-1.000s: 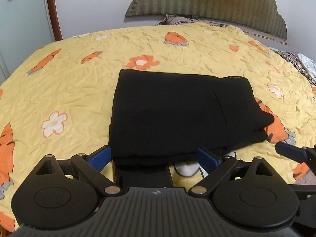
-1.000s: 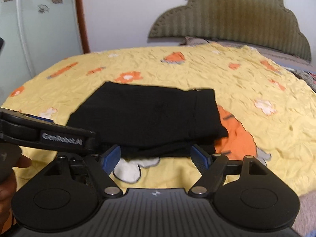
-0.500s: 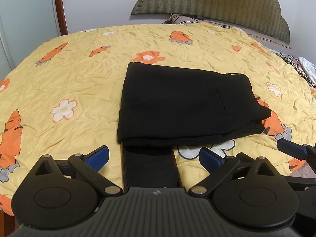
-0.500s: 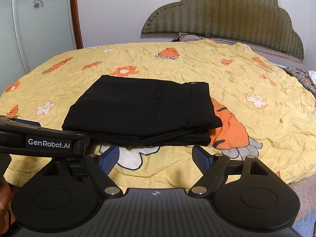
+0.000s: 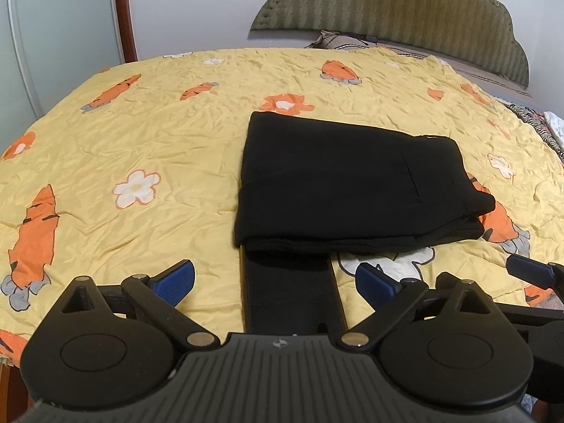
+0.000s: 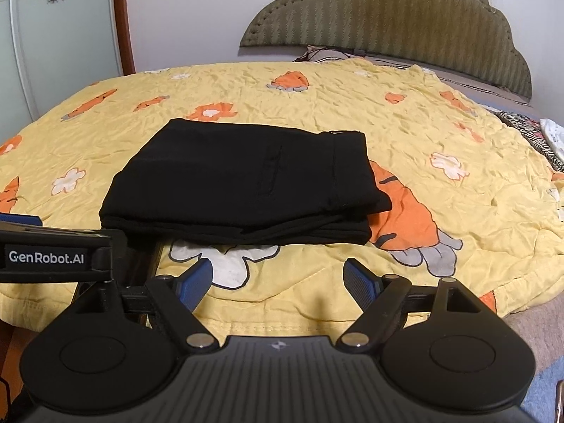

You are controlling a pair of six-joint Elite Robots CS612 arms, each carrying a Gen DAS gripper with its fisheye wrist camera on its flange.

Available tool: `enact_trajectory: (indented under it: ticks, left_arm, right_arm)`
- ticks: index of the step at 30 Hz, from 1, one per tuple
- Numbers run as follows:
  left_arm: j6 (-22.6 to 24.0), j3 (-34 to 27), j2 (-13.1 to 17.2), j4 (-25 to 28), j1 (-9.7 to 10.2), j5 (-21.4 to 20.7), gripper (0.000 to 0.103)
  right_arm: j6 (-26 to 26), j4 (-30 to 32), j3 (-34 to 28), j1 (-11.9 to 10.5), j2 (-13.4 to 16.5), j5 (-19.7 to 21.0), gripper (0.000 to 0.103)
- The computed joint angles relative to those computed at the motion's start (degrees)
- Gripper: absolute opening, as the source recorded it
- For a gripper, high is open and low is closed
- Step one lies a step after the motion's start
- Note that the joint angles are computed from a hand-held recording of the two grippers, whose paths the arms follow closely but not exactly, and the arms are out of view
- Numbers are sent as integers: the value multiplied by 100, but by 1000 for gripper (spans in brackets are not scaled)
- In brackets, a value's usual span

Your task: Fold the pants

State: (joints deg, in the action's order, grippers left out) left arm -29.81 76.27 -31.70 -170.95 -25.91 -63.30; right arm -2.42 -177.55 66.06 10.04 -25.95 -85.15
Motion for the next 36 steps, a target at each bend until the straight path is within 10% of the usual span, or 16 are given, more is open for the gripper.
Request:
enact_trajectory:
  ticks: [36]
  left_arm:
    - [188,41,-20,24,-22,102,100]
  right_arm:
    - [148,209,-42,-44,4,-44,82]
